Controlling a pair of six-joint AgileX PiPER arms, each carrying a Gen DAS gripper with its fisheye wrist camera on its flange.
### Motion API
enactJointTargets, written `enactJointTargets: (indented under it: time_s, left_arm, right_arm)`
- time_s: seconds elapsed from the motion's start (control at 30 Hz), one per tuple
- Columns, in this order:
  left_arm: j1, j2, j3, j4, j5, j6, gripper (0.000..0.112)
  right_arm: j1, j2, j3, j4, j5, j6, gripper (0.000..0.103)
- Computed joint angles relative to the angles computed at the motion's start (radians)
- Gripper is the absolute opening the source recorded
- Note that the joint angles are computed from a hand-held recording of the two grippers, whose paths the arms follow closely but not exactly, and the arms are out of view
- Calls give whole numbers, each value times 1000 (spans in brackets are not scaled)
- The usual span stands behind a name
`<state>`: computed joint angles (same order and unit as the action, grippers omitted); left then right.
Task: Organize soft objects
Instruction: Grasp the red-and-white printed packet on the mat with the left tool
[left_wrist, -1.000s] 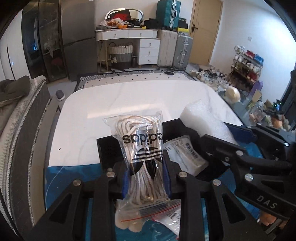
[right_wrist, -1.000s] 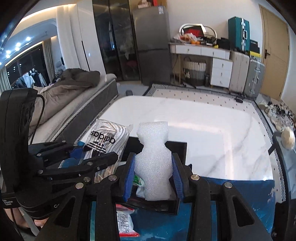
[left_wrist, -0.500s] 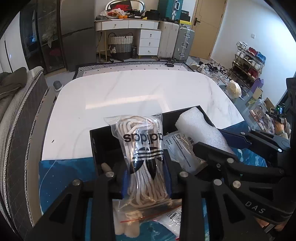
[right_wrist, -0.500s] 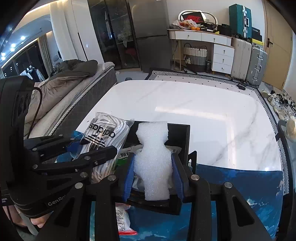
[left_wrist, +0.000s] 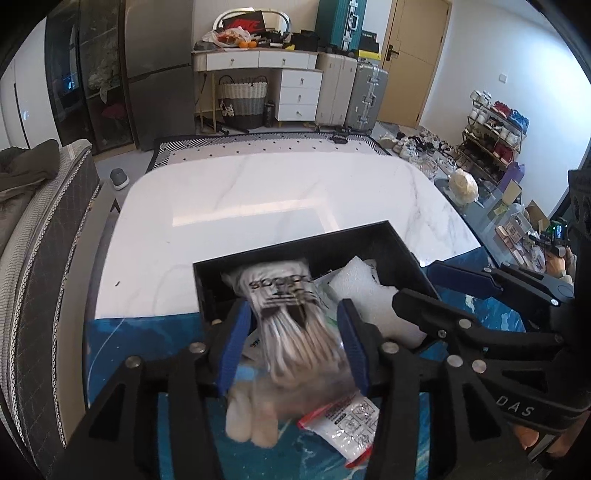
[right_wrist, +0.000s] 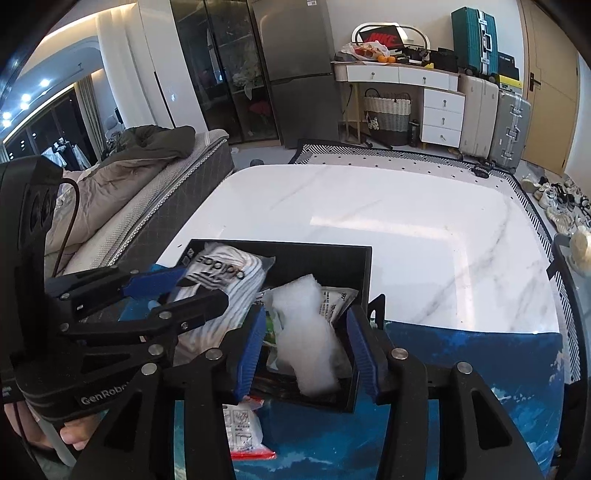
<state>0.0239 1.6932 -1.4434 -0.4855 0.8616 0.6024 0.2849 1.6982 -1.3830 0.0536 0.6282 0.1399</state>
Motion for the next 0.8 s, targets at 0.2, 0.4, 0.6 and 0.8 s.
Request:
enactJointTargets:
  time_s: [0.2, 0.4, 0.6, 0.8]
  left_arm:
    - [93, -153, 143, -103, 12, 109, 52]
    - [167, -286, 331, -175, 25, 194, 53]
    - [74, -315, 471, -127, -51, 119, 55]
    - [-67, -269, 499, -55, -149, -11, 55]
  right_arm:
    - [34, -142, 118, -27, -19, 16, 51]
    - [93, -289, 277, -90, -39, 84, 51]
    - [124, -403, 466, -189, -81, 201, 51]
    - [64, -418, 579, -84, -143, 105, 51]
